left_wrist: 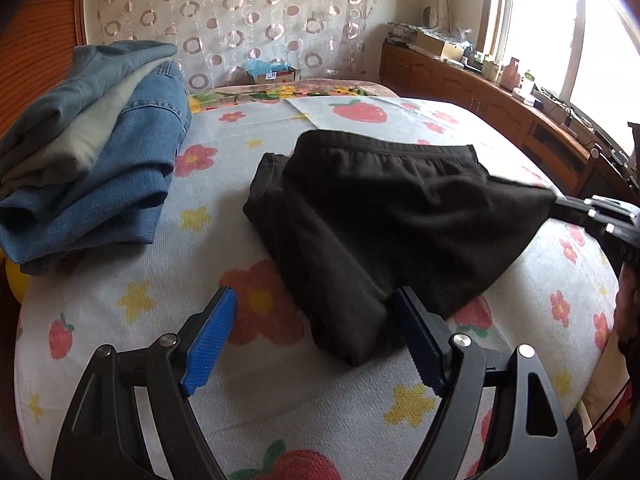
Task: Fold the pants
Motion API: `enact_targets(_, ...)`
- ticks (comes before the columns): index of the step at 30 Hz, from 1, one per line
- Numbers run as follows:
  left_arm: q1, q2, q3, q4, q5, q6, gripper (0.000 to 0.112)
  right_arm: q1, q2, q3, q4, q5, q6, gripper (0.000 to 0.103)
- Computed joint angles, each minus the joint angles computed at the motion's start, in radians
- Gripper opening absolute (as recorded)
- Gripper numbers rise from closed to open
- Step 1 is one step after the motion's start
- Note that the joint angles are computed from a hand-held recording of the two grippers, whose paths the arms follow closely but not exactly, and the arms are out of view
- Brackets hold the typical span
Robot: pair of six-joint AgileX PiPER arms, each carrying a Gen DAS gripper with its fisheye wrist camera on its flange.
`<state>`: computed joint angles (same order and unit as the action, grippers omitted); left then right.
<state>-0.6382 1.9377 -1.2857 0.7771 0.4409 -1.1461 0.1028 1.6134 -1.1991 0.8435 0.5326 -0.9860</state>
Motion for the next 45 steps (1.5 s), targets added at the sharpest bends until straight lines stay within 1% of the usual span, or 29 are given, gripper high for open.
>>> enact_targets(1,-0.004,0.002,-0.004,0.007,0.007,-0.006,0.081,-0.009,0.0,-0.001,0.007,0.014,0.003,0.005)
enact_targets(2,-0.005,0.003,-0.006,0.009,0.009,-0.008,0.081,-0.006,-0.006,0.008,-0.017,-0.008,0.027,0.003)
enact_targets(3,-0.006,0.004,-0.006,0.013,0.011,-0.013,0.081,0.006,-0.015,0.023,-0.068,-0.048,0.07,0.002)
enact_targets(4,-0.004,0.002,-0.003,0.011,0.006,-0.012,0.081,0.012,-0.016,0.03,-0.104,-0.063,0.098,0.002)
enact_targets(5,-0.001,0.001,0.001,0.008,0.0,-0.012,0.081,0.006,-0.014,0.031,-0.11,-0.056,0.112,0.002)
enact_targets(8,0.002,-0.003,0.009,0.004,-0.01,-0.014,0.081,-0.023,-0.029,0.049,-0.029,-0.028,0.067,0.003)
enact_targets(10,0.002,-0.003,0.006,0.0,-0.007,-0.01,0.081,-0.032,-0.036,0.055,-0.001,-0.019,0.06,0.004)
enact_targets(13,0.001,-0.003,0.005,-0.007,-0.008,-0.008,0.081,-0.041,-0.038,0.043,0.031,0.007,0.054,0.015)
enact_targets(14,0.003,-0.003,0.005,-0.017,-0.012,-0.001,0.081,-0.041,-0.034,0.038,0.038,0.012,0.055,0.021)
enact_targets(15,0.006,-0.004,0.007,-0.026,-0.018,0.006,0.081,-0.04,-0.035,0.037,0.043,0.014,0.059,0.025)
enact_targets(19,0.014,-0.008,0.015,-0.046,-0.031,0.015,0.081,-0.014,0.011,-0.024,0.036,0.013,0.084,0.028)
enact_targets(22,0.007,-0.007,0.014,-0.027,-0.022,0.0,0.081,0.014,0.075,-0.112,-0.031,0.036,0.157,0.029)
enact_targets(24,0.009,-0.011,0.024,-0.025,-0.029,-0.005,0.081,0.031,0.124,-0.184,-0.08,0.059,0.203,0.029)
enact_targets(28,0.023,-0.014,0.028,-0.07,-0.05,0.032,0.081,0.074,0.219,-0.332,-0.198,0.086,0.293,0.029)
enact_targets(33,0.02,-0.014,0.026,-0.069,-0.046,0.03,0.081,0.101,0.35,-0.525,-0.306,0.159,0.372,0.029)
enact_targets(35,0.02,-0.013,0.023,-0.071,-0.045,0.032,0.081,0.109,0.409,-0.621,-0.357,0.219,0.412,0.029)
enact_targets(36,0.019,-0.013,0.023,-0.071,-0.045,0.033,0.081,0.109,0.432,-0.657,-0.366,0.241,0.42,0.018)
enact_targets(37,0.02,-0.013,0.024,-0.071,-0.046,0.033,0.081,0.109,0.448,-0.683,-0.371,0.251,0.422,0.011)
enact_targets(38,0.019,-0.012,0.021,-0.073,-0.044,0.034,0.081,0.11,0.46,-0.706,-0.382,0.252,0.427,0.009)
enact_targets(40,0.017,-0.012,0.02,-0.073,-0.043,0.033,0.081,0.119,0.444,-0.687,-0.441,0.174,0.482,0.007)
enact_targets(41,0.017,-0.012,0.02,-0.072,-0.042,0.032,0.081,0.117,0.437,-0.678,-0.441,0.15,0.49,0.007)
enact_targets(43,0.018,-0.012,0.021,-0.071,-0.043,0.032,0.081,0.105,0.436,-0.679,-0.402,0.152,0.475,0.007)
enact_targets(45,0.017,-0.012,0.021,-0.07,-0.043,0.03,0.081,0.102,0.432,-0.665,-0.4,0.166,0.472,0.007)
